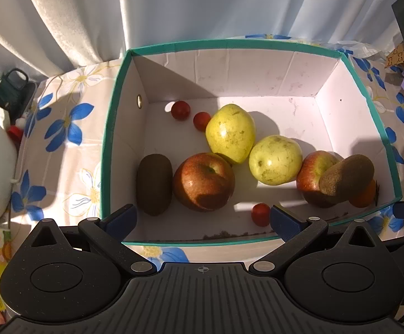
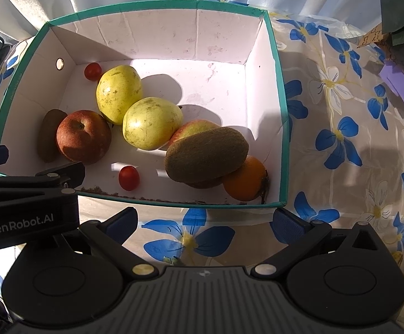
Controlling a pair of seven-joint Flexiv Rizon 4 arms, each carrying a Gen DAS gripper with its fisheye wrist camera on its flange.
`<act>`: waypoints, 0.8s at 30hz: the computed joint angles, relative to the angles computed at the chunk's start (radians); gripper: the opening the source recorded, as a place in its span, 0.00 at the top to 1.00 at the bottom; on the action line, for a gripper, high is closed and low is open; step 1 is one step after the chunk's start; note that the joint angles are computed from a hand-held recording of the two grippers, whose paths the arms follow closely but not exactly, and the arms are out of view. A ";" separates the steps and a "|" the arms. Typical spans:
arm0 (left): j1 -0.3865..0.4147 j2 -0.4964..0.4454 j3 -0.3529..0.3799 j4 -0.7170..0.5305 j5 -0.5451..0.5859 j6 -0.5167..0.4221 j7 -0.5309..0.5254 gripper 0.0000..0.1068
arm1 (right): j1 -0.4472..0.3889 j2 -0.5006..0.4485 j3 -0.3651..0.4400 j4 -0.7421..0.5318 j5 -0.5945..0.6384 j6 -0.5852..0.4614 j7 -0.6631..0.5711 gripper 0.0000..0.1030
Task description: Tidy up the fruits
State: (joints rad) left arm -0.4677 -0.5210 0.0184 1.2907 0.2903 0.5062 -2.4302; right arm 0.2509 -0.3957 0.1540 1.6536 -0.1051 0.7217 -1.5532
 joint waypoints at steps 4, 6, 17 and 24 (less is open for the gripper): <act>0.002 -0.001 -0.002 -0.002 -0.002 -0.001 0.004 0.04 | 0.001 0.003 -0.002 0.005 -0.005 0.006 0.004 0.00; 0.001 -0.002 -0.001 -0.003 -0.002 -0.001 0.004 0.04 | 0.001 0.003 -0.003 0.006 -0.008 0.007 0.004 0.00; -0.025 -0.011 0.015 -0.031 0.052 -0.021 -0.001 0.04 | 0.003 0.001 -0.005 0.006 -0.020 0.008 0.006 0.00; -0.028 -0.015 0.016 -0.041 0.069 -0.025 -0.007 0.04 | 0.005 -0.002 -0.006 0.003 -0.023 0.007 0.012 0.00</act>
